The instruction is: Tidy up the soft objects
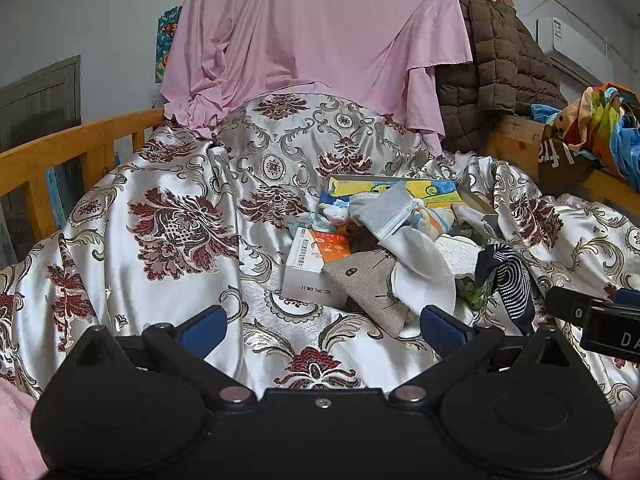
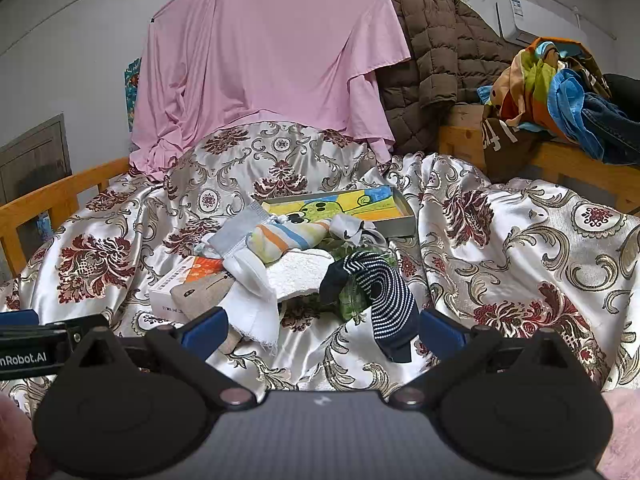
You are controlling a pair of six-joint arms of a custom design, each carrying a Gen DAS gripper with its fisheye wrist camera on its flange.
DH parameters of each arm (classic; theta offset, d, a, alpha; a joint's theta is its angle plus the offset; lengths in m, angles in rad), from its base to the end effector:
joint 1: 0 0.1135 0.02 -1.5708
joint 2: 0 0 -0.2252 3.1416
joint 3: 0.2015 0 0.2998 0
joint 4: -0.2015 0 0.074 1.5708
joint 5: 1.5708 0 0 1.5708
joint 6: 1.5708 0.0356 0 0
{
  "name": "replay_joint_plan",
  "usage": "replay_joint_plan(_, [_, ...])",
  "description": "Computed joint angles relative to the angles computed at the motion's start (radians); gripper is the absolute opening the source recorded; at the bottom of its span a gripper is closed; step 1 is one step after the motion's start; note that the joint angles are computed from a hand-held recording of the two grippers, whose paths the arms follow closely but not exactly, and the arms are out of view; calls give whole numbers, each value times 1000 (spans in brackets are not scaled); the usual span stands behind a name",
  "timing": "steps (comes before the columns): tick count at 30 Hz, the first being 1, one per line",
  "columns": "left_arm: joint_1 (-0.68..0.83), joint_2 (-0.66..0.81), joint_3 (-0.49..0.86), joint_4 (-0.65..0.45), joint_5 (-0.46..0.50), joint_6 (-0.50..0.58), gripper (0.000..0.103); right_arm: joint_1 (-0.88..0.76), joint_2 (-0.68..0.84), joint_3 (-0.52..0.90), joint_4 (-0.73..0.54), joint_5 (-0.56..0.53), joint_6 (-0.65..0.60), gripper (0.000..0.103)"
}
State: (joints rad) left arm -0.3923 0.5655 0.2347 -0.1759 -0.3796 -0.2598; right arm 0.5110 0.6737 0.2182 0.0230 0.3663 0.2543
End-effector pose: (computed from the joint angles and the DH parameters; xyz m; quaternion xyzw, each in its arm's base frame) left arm 0.2090 -0.0722 0.1436 -0.0395 0.8508 -0.0056 0.5240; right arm 0.2082 0.1021 0.1337 -0.0087 0.8340 0.0555 0.5489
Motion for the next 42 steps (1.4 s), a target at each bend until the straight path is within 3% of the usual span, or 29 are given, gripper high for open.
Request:
replay_joint_plan(15, [4,-12,-1,-23,4,-3,102,4,-3,2,-8,-4,0,103])
replay_joint_plan(22, [30,73,35,29,38,34,102,24,26,18,-15,13,29,103])
replay_joint_plan(30, [50,300,161,149,97,137,102,-91,163,109,4,-97,42,103])
replay_joint_plan(42, [81,846,526,331,313,378,102,-371,635,404,153,-428,-57,103])
